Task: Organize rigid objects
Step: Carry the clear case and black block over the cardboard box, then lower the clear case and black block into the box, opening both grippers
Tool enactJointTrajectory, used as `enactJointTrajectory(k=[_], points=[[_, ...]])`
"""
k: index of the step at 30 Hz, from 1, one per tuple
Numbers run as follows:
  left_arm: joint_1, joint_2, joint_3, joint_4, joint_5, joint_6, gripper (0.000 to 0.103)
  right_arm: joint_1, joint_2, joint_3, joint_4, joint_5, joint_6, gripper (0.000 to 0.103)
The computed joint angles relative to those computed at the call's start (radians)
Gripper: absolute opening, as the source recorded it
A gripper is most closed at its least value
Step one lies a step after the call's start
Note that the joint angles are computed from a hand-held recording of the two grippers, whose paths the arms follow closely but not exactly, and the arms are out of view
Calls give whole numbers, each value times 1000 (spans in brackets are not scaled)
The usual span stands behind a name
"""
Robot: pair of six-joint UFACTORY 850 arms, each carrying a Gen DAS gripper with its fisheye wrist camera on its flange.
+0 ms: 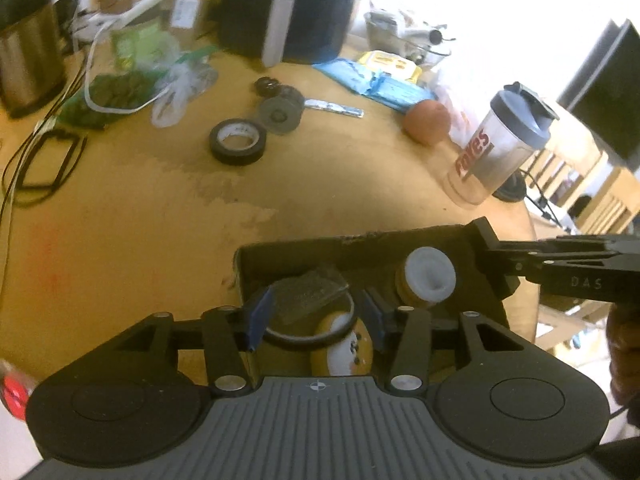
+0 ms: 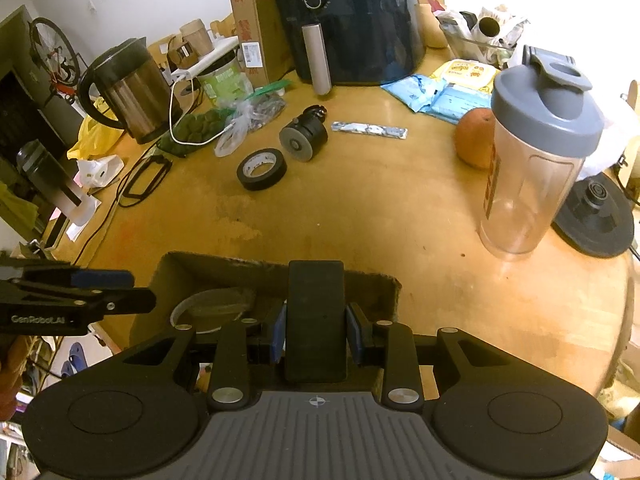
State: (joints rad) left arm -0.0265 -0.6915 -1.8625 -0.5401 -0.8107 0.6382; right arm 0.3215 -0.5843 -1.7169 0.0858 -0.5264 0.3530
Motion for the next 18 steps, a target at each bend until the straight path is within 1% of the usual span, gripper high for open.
enactJointTrajectory(k=[6,9,18], points=[[-1,60,90,5,42,-26,48,8,11,17,0,-5,6,34],[3,86,136,-43,52,8,48,13,10,12,15,-6,-3,34],[7,142,220,-73,69,33,48,29,-23,-48,81,-6,-65,34]])
